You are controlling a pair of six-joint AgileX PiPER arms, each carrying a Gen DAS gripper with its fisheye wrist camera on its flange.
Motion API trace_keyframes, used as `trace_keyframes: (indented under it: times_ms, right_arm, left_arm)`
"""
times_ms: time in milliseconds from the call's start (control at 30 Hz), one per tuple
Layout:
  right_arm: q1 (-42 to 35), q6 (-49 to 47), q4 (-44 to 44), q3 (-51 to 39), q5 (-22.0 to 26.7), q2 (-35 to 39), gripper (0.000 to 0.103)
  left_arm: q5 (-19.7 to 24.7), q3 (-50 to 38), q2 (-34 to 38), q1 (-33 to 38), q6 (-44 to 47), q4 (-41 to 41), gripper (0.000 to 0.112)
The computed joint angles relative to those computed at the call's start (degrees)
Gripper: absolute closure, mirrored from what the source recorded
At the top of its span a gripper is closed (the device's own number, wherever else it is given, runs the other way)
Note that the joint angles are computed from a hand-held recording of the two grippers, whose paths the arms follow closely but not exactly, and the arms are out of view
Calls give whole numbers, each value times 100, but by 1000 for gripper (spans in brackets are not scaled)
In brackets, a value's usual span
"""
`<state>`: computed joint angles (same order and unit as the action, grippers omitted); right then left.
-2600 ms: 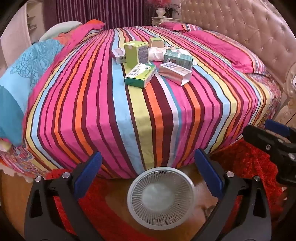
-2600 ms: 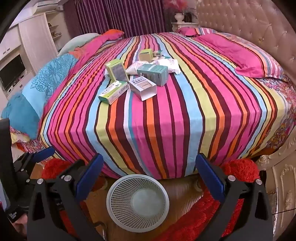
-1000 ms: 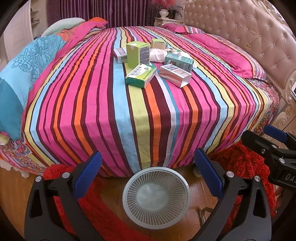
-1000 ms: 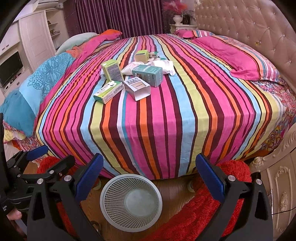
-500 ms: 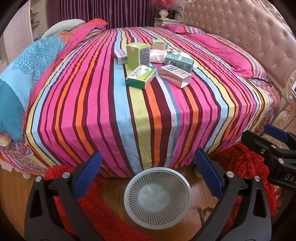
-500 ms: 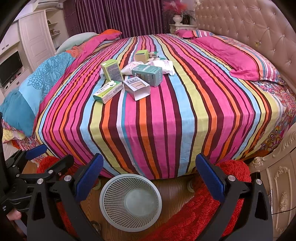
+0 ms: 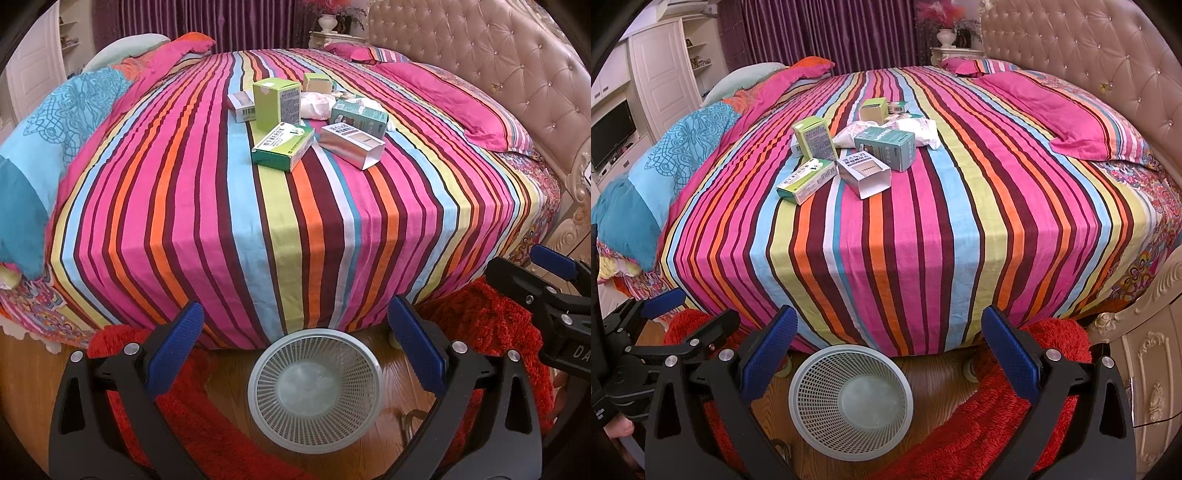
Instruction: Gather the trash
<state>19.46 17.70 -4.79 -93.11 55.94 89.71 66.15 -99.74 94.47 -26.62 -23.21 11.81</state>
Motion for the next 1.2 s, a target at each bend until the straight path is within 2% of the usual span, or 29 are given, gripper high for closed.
trace_keyframes:
  times_ms: [700, 967, 1200]
  right_arm:
    - [121, 6, -333, 51, -73, -18, 7]
    - [-40, -434, 160, 61, -394, 24, 7]
    - [-215, -910, 575, -180, -566, 316, 7]
  left_arm:
    - [0, -30, 17, -25, 32, 132, 16]
    - [-67, -117, 127, 66, 144, 156, 16]
    - [-101, -418, 480, 459, 409, -219, 16]
